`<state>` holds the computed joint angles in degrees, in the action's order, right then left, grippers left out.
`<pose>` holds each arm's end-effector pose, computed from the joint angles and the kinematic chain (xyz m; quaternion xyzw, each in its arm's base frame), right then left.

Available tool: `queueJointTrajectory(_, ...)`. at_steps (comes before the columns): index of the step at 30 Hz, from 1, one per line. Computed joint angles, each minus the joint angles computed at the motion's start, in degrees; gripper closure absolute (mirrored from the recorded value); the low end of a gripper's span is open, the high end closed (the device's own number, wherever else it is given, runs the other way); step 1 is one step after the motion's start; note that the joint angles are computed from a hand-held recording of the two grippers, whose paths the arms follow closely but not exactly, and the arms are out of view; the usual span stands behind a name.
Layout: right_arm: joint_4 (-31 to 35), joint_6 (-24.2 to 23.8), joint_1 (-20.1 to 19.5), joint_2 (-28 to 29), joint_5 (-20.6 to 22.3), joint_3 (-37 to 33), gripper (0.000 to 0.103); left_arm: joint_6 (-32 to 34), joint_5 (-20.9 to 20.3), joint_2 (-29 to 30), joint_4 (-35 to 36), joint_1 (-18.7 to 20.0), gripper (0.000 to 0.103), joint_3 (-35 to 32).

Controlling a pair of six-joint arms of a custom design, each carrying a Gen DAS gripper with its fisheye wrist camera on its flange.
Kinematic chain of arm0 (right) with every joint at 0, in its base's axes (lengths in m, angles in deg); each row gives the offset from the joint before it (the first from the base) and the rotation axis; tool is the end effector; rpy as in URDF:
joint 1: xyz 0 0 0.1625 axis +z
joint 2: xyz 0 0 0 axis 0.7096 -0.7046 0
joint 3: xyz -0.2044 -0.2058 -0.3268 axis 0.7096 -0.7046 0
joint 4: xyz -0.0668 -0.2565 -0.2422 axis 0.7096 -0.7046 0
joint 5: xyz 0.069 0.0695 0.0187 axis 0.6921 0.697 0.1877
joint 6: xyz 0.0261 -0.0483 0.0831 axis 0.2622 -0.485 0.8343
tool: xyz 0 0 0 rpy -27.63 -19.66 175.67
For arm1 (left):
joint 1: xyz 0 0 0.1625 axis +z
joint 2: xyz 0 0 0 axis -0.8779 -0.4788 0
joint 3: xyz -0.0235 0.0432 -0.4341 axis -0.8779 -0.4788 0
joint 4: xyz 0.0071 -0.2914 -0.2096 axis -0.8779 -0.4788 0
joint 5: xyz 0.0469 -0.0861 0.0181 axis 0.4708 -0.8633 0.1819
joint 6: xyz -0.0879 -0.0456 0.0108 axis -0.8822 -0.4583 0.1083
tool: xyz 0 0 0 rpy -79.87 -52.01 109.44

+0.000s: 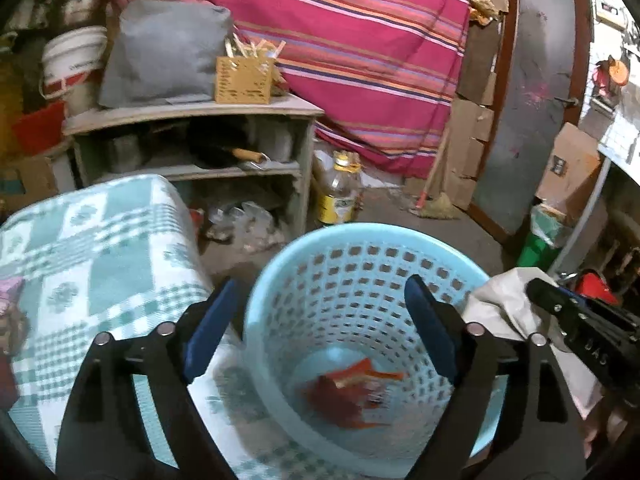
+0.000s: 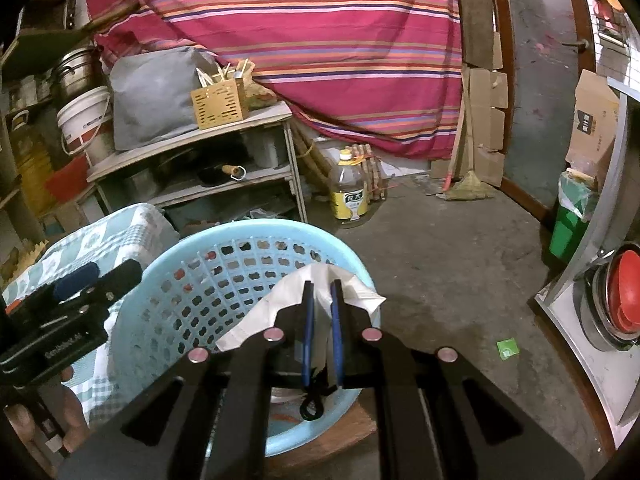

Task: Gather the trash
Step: 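Carry the pad and cloth over the blue basket and open both tools, then move both open tools back over the trash pile on the table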

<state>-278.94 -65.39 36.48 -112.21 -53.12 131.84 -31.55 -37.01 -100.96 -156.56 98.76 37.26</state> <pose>0.0310 -0.4595 0.3082 0.0715 -0.8159 0.4640 0.3374 -0.3602 -0.5339 -0.0418 0.2686 0.8518 -0.3903 0.2233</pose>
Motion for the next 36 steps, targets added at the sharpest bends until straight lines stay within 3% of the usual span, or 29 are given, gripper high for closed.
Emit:
queueJointTrajectory(6, 0.67, 0.01, 0.05, 0.71, 0.94, -0.69, 0.091, -0.07, 2.01, -0.52, -0.45, -0.35, 0.013, 0.78)
queueJointTrajectory(10, 0.18, -0.8, 1.02, 2.14, -0.72, -1.54, 0.09, 0.03, 2.96, -0.89, -0.87, -0.49, 0.013, 1.35)
queueJointTrajectory(12, 0.71, -0.59, 1.34, 2.61, -1.65, -1.99, 0.07, -0.2, 3.11, -1.22, -1.14, -0.41, 0.012, 1.75)
queueJointTrajectory(13, 0.68, -0.38, 1.4, 2.8, -1.85, -2.04, 0.054, -0.27, 3.23, -1.33, -1.31, -0.43, 0.012, 1.97)
queueJointTrajectory(19, 0.55, -0.76, 1.74, 3.72, -3.62, -2.74, 0.05, -1.71, 3.83, -2.11, -0.4, -0.28, 0.012, 2.41)
queueJointTrajectory(24, -0.48, -1.13, 2.29, 4.53, -5.34, -3.25, 0.04, -2.1, 4.42, -3.16, -0.35, -0.32, 0.011, 3.62)
queueJointTrajectory(29, -4.17, -3.47, 3.93, 6.17, -7.56, -3.36, 0.022, -2.02, 6.16, -4.6, -0.56, -0.77, 0.008, 5.57)
queueJointTrajectory(36, -6.38, -4.16, 6.26, 6.94, -8.61, -2.51, 0.015, -3.36, 8.6, -8.51, -1.97, -1.15, 0.006, 10.35)
